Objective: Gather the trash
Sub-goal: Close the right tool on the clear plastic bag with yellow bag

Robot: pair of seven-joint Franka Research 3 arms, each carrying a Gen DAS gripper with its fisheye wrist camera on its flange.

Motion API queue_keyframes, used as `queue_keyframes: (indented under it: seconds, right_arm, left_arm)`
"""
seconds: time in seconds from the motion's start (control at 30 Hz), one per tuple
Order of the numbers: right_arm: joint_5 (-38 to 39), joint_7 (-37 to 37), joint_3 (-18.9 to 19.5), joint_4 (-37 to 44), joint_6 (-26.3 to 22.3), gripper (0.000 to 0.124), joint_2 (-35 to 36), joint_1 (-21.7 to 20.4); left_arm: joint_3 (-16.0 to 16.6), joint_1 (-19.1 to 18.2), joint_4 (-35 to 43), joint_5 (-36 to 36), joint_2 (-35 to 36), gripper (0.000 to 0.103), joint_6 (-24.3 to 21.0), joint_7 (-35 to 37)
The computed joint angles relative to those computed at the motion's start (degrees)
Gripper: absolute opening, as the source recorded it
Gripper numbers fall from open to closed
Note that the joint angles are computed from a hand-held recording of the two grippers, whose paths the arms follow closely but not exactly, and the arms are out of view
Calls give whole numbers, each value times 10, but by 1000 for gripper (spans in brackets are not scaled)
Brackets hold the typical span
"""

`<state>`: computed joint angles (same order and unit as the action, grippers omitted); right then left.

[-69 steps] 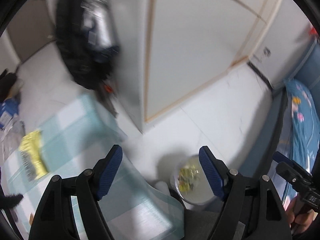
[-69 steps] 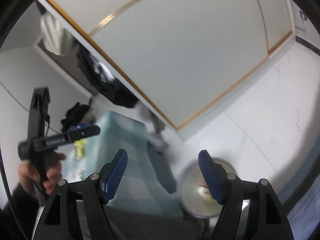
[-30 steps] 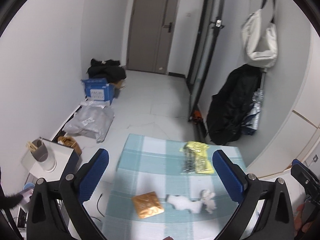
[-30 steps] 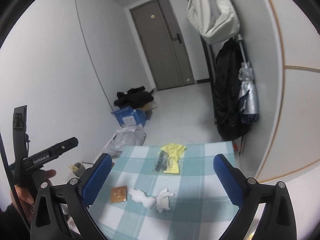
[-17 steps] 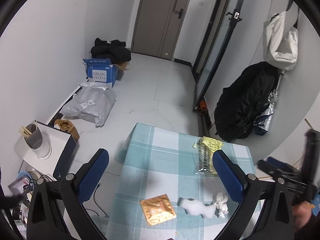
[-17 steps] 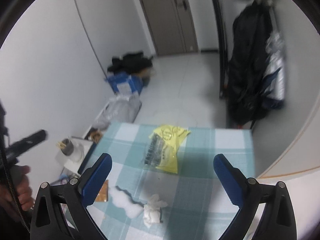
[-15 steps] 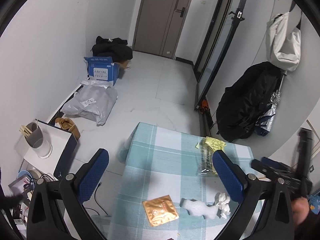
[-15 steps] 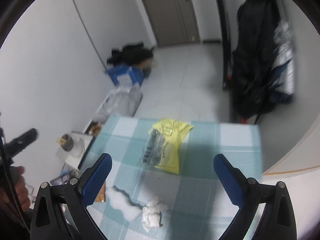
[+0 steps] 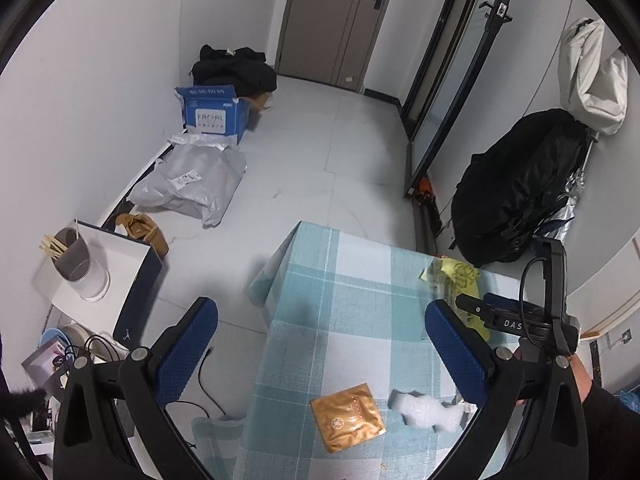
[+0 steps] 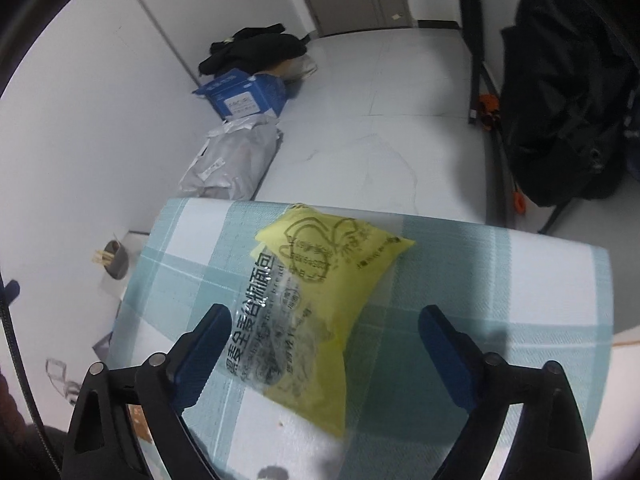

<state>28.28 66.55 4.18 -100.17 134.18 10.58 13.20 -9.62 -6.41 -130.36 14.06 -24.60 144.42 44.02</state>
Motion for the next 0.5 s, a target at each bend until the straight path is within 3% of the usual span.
queue_keyframes:
  seconds: [0.27,0.5]
  right_arm:
    - [-38,-22,3,1,5,76,6,12]
    - [-73,-30,2,-21,35,48,-7,22]
  left_arm:
    - [3,-3,12,-11,12,102,-17,9]
    - [3,-3,13,-13,13,102,-23,6]
